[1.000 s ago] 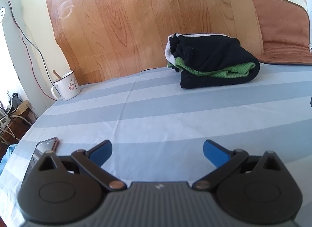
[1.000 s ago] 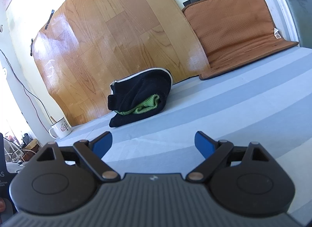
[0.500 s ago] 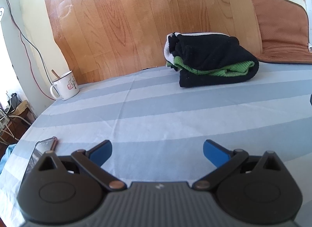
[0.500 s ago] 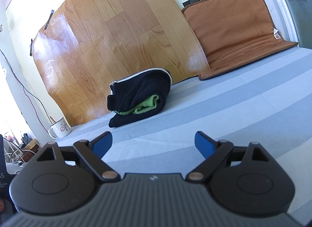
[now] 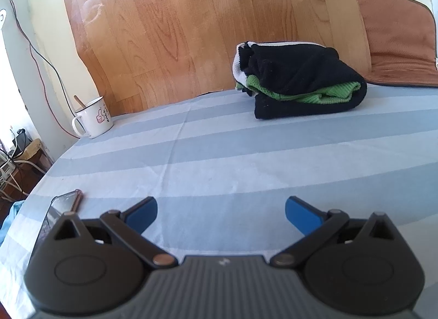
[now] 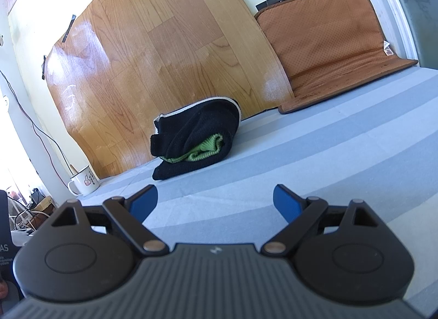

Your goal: Fold small clothes

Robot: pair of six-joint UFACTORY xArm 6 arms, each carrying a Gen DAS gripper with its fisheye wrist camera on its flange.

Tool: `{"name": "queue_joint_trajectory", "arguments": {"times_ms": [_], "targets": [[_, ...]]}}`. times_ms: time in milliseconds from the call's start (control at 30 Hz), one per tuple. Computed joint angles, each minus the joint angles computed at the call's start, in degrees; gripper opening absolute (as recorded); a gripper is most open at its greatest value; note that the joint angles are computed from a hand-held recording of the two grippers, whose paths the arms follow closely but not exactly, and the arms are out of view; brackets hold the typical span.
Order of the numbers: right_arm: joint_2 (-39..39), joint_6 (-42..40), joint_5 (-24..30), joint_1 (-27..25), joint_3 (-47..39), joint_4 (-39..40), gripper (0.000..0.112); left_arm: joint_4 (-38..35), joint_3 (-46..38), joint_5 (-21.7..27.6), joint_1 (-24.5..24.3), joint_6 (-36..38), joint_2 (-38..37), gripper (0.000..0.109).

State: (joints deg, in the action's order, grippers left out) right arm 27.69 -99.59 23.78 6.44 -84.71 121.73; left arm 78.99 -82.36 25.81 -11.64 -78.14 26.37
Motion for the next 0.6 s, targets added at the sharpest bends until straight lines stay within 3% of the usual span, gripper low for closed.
{"name": "queue_joint_trajectory", "arguments": {"times_ms": [600], "targets": [[-0.01, 0.50, 0.40, -0.26, 0.02, -0.30, 0.093, -0.77, -0.36, 0.67, -0.01, 1.02, 0.16, 0.103]]}}
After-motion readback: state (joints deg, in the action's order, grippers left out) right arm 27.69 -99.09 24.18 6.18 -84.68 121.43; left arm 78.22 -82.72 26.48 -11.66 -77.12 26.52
